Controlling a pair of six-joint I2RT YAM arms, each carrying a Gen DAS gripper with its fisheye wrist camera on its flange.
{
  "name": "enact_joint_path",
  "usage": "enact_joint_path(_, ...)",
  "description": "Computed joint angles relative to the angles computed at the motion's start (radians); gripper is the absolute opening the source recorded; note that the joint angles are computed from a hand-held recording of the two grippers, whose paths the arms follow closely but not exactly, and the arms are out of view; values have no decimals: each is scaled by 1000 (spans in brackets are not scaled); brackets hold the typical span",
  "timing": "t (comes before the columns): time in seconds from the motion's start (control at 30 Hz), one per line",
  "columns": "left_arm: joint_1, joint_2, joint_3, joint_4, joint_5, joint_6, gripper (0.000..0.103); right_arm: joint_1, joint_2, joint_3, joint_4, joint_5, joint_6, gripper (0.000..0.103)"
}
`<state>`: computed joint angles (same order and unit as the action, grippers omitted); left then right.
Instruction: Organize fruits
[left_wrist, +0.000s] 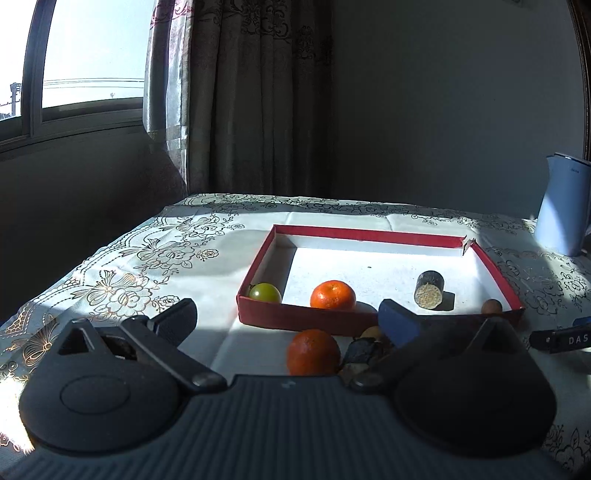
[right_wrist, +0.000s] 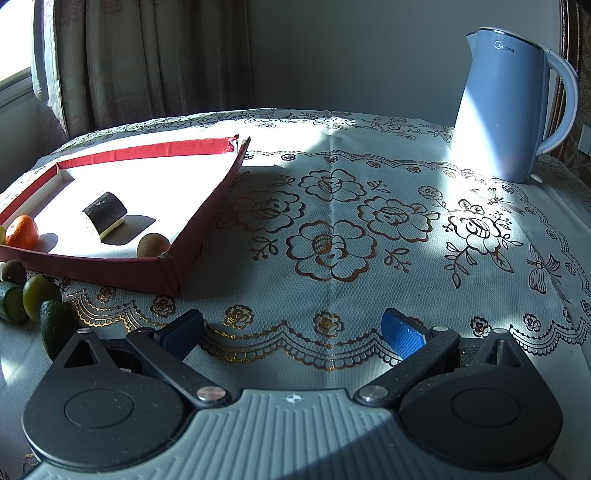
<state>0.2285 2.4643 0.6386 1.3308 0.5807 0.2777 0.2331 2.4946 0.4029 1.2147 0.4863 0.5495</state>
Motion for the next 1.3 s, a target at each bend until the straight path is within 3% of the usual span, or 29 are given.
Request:
enact_joint_path(0.2,76,55,15,-23,-27,95,103,0,0,0,0,0,0,103)
enact_joint_path(0.37,57,106,83,-68,-115,117,103,0,0,0,0,0,0,103)
enact_joint_path(0.7,48,65,204,-401,-146,133,103,-1,-1,-2,2,-2,1,103)
enact_joint_path(1.0,52,65,208,-414,-141,129,103,13,2,-13,27,21,5,103)
enact_joint_path(1.1,53,63,210,-421,-138,127,103,61,2,-33,63,82,18,103)
enact_joint_path(1.2,53,62,209,-423,-138,126,103,105,-5,-58,111,77,31,103)
enact_joint_path(1.3,55,62,211,-426,-134,126,103,188,-43,-66,93,114,50,103)
